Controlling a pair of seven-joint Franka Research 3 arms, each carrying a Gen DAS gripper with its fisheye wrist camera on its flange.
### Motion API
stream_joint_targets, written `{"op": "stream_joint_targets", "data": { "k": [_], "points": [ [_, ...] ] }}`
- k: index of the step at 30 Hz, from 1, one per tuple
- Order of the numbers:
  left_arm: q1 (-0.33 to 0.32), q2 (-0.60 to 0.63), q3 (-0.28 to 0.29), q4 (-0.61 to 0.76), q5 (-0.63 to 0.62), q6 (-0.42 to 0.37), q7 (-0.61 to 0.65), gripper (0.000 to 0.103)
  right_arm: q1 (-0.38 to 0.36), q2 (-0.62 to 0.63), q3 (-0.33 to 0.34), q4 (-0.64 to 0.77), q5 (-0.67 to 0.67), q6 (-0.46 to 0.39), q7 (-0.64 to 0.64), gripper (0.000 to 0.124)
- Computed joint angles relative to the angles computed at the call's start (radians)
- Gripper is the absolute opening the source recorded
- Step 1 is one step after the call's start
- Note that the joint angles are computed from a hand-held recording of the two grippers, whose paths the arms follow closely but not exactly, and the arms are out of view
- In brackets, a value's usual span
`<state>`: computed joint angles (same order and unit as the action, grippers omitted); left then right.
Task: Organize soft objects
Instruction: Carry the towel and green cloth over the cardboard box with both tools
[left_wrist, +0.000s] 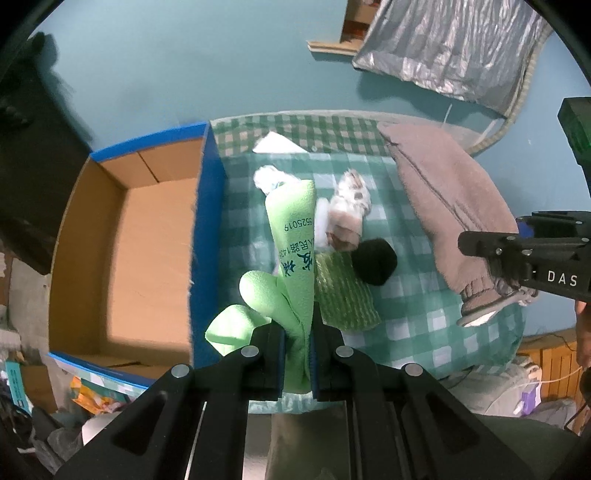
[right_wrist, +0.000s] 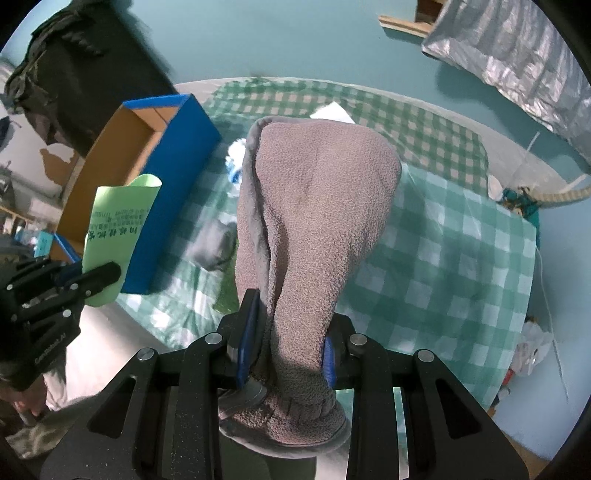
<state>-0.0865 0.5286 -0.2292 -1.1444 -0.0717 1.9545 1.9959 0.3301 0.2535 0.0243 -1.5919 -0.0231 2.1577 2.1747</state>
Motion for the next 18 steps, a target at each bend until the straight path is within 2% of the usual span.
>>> {"op": "stream_joint_targets", "data": {
  "k": [11, 18],
  "points": [
    [0.006, 0.074, 0.020, 0.137, 0.024, -0.011, -0.050, 0.010, 0.019, 0.152, -0.001, 0.253, 0.016, -0.064, -0.083, 0.028],
    [0.013, 0.169, 0.036, 0.303, 0.046, -0.053, -0.099, 0.010, 0.036, 0.298, -0.007, 0.484, 0.036, -0.138, -0.144, 0.028]
  ]
}}
